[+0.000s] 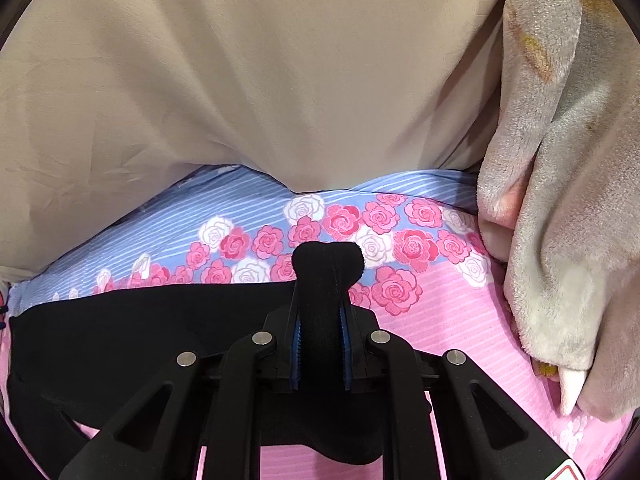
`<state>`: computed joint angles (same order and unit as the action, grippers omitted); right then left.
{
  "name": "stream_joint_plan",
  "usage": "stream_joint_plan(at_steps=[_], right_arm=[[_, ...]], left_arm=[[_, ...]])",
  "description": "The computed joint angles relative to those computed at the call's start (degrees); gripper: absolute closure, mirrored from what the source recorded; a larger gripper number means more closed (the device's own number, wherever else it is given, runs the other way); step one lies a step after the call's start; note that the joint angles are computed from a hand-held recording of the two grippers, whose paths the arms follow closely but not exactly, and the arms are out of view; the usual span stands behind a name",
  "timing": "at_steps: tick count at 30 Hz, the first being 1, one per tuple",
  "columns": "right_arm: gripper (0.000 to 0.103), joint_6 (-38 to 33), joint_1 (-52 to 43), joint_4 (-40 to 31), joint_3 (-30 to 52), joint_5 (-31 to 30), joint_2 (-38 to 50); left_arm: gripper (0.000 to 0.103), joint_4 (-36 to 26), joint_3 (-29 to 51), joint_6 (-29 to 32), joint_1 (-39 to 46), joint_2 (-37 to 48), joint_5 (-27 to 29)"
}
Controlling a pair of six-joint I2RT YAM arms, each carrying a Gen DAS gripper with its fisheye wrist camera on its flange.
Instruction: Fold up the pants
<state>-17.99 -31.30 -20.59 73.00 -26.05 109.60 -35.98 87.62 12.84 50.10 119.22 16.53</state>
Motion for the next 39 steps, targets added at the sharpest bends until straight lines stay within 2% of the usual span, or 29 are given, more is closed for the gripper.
stream_joint_plan(at_steps=[1,2,3,5,7,10,12,15,17,20,23,24,26,28,30,33,35,37,39], right_arm=[[0.09,0.1,0.0,0.1,0.0,0.0,0.0],[0.09,0.3,0.0,0.1,0.0,0.0,0.0],[0.09,0.5,0.0,0.1,0.1,0.0,0.0],[0.09,1.0,-0.1,0.0,0.0,-0.4,-0.4],[0.09,1.1,-0.7,0.8,-1.5,-2.1,-2.7],[0.09,-0.1,-2.5,0.2,-3.9,-6.0,-7.3],[0.09,-2.8,-5.1,-1.0,-6.7,-10.1,-12.3],[0.09,-9.2,-10.7,-5.1,-10.7,-17.0,-19.5],[0.09,-15.4,-15.9,-9.5,-13.0,-21.6,-22.7],[0.09,-26.9,-23.7,-16.7,-15.3,-25.1,-23.4],[0.09,-37.7,-30.6,-21.8,-16.8,-25.0,-19.4],[0.09,-39.8,-32.3,-22.5,-17.0,-24.7,-17.8],[0.09,-43.3,-35.5,-23.1,-17.5,-23.7,-14.1],[0.089,-45.6,-38.0,-22.8,-18.0,-23.1,-11.6],[0.082,-48.3,-40.7,-23.6,-17.8,-22.0,-9.1],[0.067,-52.2,-44.4,-26.8,-17.1,-22.1,-8.8],[0.056,-56.0,-49.1,-30.6,-15.1,-23.4,-8.5],[0.051,-59.7,-53.4,-34.4,-11.9,-25.2,-7.1],[0.05,-61.3,-57.0,-38.5,-7.8,-27.0,-4.7]], left_arm=[[0.089,-2.7,2.2,1.4,-1.3,2.0,-2.6],[0.092,-1.7,1.5,1.6,-2.1,1.6,-4.9],[0.099,-1.0,0.8,2.3,-2.0,1.0,-4.8],[0.1,-0.6,-1.3,1.9,-0.8,-2.2,-1.1],[0.1,-0.4,-4.1,1.7,1.8,-7.0,4.9],[0.1,-5.2,-7.0,5.9,7.6,-15.5,13.7],[0.1,-12.4,-8.0,12.7,13.7,-21.1,20.4],[0.1,-28.3,-6.4,27.6,25.5,-25.3,28.8],[0.1,-36.8,-7.1,39.2,33.5,-26.7,30.5],[0.099,-44.0,-10.1,55.0,44.9,-26.6,27.2],[0.099,-39.4,-17.4,61.4,51.4,-27.2,21.9],[0.099,-36.2,-20.3,62.4,52.8,-27.5,20.0],[0.099,-27.2,-26.1,62.0,54.4,-27.1,16.1],[0.096,-21.9,-29.4,60.5,54.6,-25.5,12.8],[0.09,-16.4,-32.0,57.9,55.1,-25.5,11.2],[0.09,-18.3,-29.9,55.6,56.8,-27.5,13.5],[0.079,-20.4,-28.1,55.1,58.3,-31.2,17.0],[0.06,-23.5,-26.8,56.4,60.8,-35.5,21.8],[0.051,-27.0,-27.0,57.9,61.9,-41.2,27.2]])
